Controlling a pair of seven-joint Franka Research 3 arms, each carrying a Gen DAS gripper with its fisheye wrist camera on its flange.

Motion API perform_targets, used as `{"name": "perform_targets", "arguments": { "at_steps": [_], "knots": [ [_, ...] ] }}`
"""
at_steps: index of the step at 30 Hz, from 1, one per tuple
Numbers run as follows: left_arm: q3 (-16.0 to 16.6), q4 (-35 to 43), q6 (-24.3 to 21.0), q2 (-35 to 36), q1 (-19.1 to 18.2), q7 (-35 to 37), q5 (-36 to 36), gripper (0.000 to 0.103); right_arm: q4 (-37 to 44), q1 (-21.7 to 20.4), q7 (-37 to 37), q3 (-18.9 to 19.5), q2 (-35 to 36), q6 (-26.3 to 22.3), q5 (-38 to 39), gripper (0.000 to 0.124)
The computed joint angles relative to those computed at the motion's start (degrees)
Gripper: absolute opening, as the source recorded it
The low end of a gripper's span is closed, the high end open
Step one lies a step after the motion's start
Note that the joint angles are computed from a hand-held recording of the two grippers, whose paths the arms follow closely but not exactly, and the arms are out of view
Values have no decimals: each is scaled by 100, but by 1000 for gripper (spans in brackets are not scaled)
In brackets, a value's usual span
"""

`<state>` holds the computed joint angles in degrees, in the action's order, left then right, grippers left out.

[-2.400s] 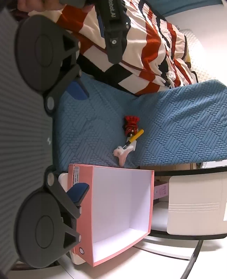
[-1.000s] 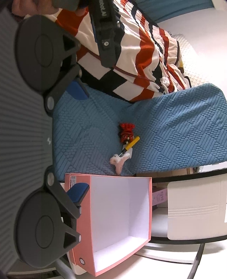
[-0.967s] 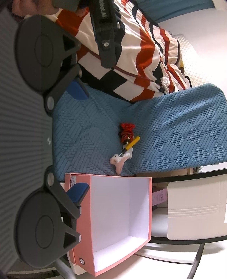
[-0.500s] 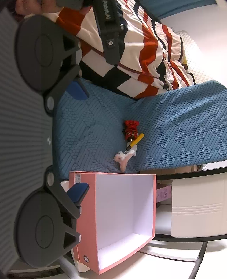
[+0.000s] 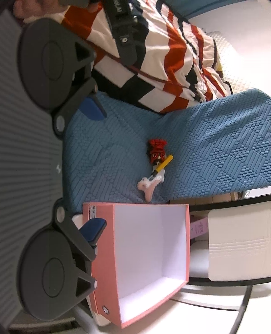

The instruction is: Organize rigid objects

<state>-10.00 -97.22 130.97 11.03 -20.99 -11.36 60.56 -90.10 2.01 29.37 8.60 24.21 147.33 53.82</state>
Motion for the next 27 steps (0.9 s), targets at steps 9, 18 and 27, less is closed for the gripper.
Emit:
{"name": "perform_targets", "arguments": {
  "at_steps": [9, 18, 27],
  "knots": [
    [34, -122, 68, -26, 44, -171, 22, 103, 138, 48, 184, -35, 42, -200, -200, 101],
    [-22, -392, 160, -231, 114, -364, 171, 103, 37, 60, 244, -24, -30, -222, -205, 101],
    [-48, -331, 157, -151, 155, -266, 109, 103, 60, 63, 351, -41, -1, -271, -222, 101]
  ]
}}
